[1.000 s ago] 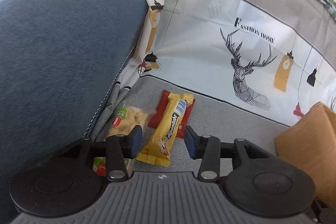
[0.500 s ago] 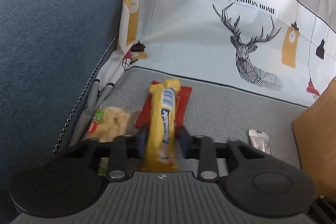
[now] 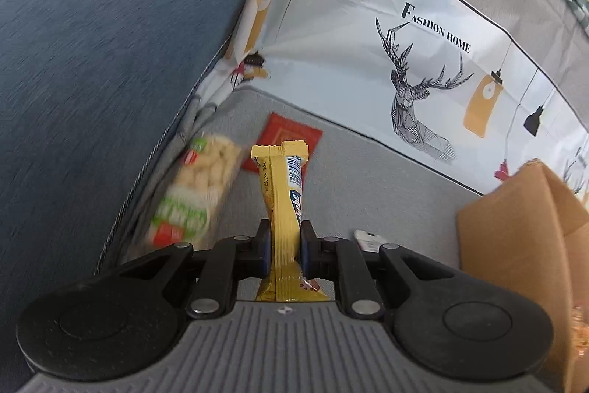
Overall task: Organize snacks
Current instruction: 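Grasp the yellow wafer bar with the left tool while the right tool grasps the silver stick pack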
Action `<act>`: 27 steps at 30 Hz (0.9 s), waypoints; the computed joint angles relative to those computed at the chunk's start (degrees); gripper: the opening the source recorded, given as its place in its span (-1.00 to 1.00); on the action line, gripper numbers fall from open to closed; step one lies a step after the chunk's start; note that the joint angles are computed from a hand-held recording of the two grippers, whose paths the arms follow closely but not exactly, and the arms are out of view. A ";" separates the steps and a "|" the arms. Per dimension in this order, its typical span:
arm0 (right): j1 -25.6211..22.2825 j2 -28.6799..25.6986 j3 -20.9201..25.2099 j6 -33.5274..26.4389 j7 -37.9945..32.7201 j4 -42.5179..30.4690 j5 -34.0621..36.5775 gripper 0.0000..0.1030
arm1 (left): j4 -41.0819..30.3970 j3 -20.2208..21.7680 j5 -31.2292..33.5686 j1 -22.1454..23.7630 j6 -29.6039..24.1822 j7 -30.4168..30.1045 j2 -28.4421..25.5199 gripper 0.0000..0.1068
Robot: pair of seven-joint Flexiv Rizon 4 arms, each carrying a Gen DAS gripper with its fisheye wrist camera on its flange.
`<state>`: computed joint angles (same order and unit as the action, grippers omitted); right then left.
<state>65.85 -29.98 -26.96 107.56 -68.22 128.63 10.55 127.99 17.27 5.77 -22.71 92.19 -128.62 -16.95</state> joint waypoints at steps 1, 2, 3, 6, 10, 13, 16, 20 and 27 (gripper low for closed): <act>0.35 1.05 0.06 0.26 -0.49 1.06 -0.11 -0.50 | 1.64 -2.21 -1.31 1.66 -0.14 0.50 1.44 -0.71; 0.67 2.18 0.26 0.53 -0.90 2.17 0.01 -0.50 | 3.42 -4.76 -2.88 3.55 -0.32 1.14 3.01 -0.71; 0.78 3.33 0.69 0.75 -1.34 3.21 0.14 -0.50 | 5.18 -7.21 -4.45 5.33 -0.48 1.86 4.49 -0.71; 1.86 6.79 1.31 0.88 -3.20 6.37 0.66 -0.50 | 10.22 -14.17 -10.29 9.91 -2.54 4.95 8.88 -0.70; -0.74 11.55 5.45 -2.70 -3.80 9.36 -1.39 -0.50 | 15.87 -20.46 -22.19 12.34 -6.57 11.62 13.17 -0.70; -3.89 12.99 8.63 -6.84 -2.34 10.01 -5.01 -0.47 | 17.91 -21.43 -28.25 11.62 -6.73 15.37 13.95 -0.69; -7.70 12.62 12.10 -8.11 -0.77 9.61 -7.19 -0.39 | 16.09 -18.97 -21.23 11.56 -9.63 10.58 13.27 -0.69; -12.86 11.58 16.28 -8.48 0.78 8.68 -10.10 -0.34 | 14.34 -18.12 -17.89 11.84 -11.36 8.00 11.89 -0.54; -13.03 10.61 14.91 -7.14 2.75 9.33 -15.65 -0.30 | 9.47 -15.95 -6.88 11.39 -14.59 1.03 9.75 -0.25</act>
